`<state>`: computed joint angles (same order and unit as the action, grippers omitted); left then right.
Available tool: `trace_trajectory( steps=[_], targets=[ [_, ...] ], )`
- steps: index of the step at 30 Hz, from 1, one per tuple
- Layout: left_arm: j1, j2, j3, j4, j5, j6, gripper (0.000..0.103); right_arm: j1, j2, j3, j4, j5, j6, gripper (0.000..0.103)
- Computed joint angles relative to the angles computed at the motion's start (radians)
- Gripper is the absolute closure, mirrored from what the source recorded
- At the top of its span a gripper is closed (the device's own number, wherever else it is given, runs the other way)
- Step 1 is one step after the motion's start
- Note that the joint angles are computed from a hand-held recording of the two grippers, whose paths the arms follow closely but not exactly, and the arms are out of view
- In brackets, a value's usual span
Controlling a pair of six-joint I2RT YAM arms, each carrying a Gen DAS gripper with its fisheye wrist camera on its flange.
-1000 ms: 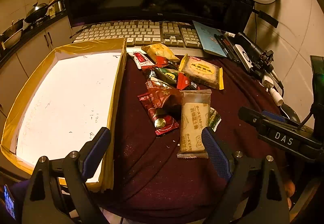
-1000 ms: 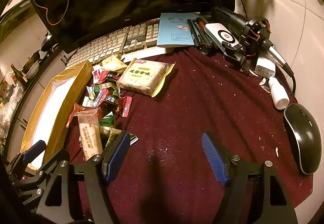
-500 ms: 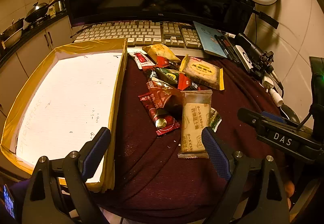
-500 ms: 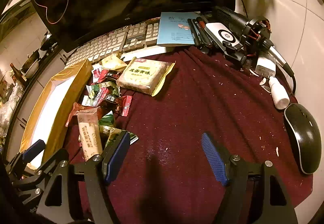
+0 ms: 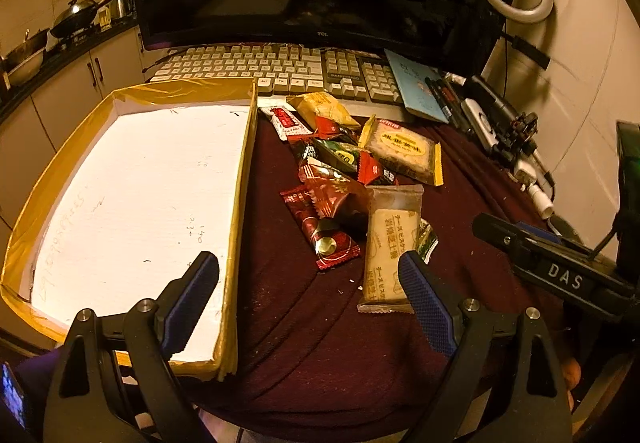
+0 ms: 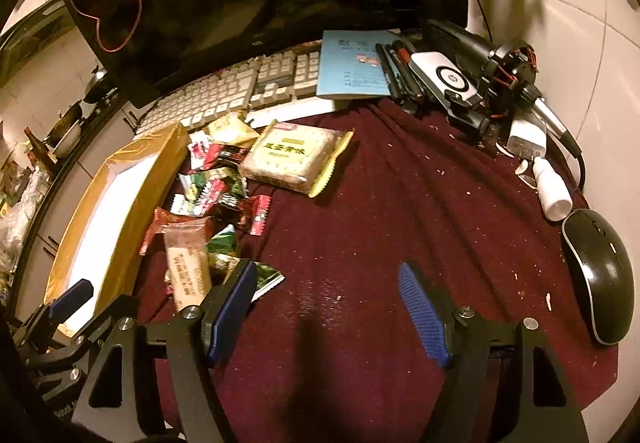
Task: Organize snacks
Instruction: 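Grasp the beige cracker pack with the left gripper, then lift the cracker pack with the left gripper while the right grasps the green pea snack bag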
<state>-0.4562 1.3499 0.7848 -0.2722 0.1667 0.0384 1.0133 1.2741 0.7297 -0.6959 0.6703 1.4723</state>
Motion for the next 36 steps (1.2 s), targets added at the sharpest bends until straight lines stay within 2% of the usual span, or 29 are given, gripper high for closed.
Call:
trace_trajectory(
  steps=[4,7,11,14,16,17,19,20,21,22,23,29,36],
  targets=[
    [0.037,0.016,0.018,-0.023,0.101,0.015,0.011,0.036,-0.024,-0.010,-0.011,0.035,0.012,0.029],
    [0.021,0.016,0.020,-0.020,0.102,0.020,0.011,0.021,-0.065,-0.055,0.028,0.024,-0.001,0.029],
    [-0.009,0.039,0.048,-0.038,0.124,0.012,0.011,-0.037,-0.121,-0.138,0.193,-0.045,-0.111,0.032],
    [-0.051,0.090,0.077,-0.028,0.120,0.006,0.014,-0.048,-0.119,-0.146,0.209,-0.045,-0.125,0.032],
    [-0.081,0.130,0.097,-0.029,0.108,0.006,0.027,-0.050,-0.128,-0.159,0.217,-0.042,-0.121,0.032],
    [-0.098,0.155,0.106,-0.029,0.097,0.003,0.030,-0.052,-0.131,-0.164,0.216,-0.043,-0.118,0.032],
    [-0.113,0.181,0.112,-0.028,0.074,-0.006,0.043,-0.059,-0.143,-0.178,0.220,-0.049,-0.118,0.032],
    [-0.124,0.194,0.111,-0.020,0.051,-0.009,0.046,-0.065,-0.147,-0.183,0.221,-0.054,-0.117,0.032],
    [-0.132,0.206,0.109,-0.008,0.035,-0.009,0.053,-0.069,-0.150,-0.186,0.223,-0.057,-0.114,0.032],
    [-0.129,0.220,0.108,-0.002,0.046,-0.007,0.066,-0.074,-0.150,-0.189,0.226,-0.061,-0.115,0.032],
    [-0.122,0.227,0.102,0.001,0.062,-0.010,0.073,-0.078,-0.145,-0.188,0.231,-0.066,-0.120,0.032],
    [-0.056,0.133,0.037,0.016,0.142,0.005,0.073,-0.078,-0.094,-0.154,0.237,-0.065,-0.149,0.032],
    [0.066,0.029,0.017,0.008,0.265,-0.030,0.073,-0.099,-0.001,-0.092,0.329,-0.102,-0.287,0.032]
  ],
)
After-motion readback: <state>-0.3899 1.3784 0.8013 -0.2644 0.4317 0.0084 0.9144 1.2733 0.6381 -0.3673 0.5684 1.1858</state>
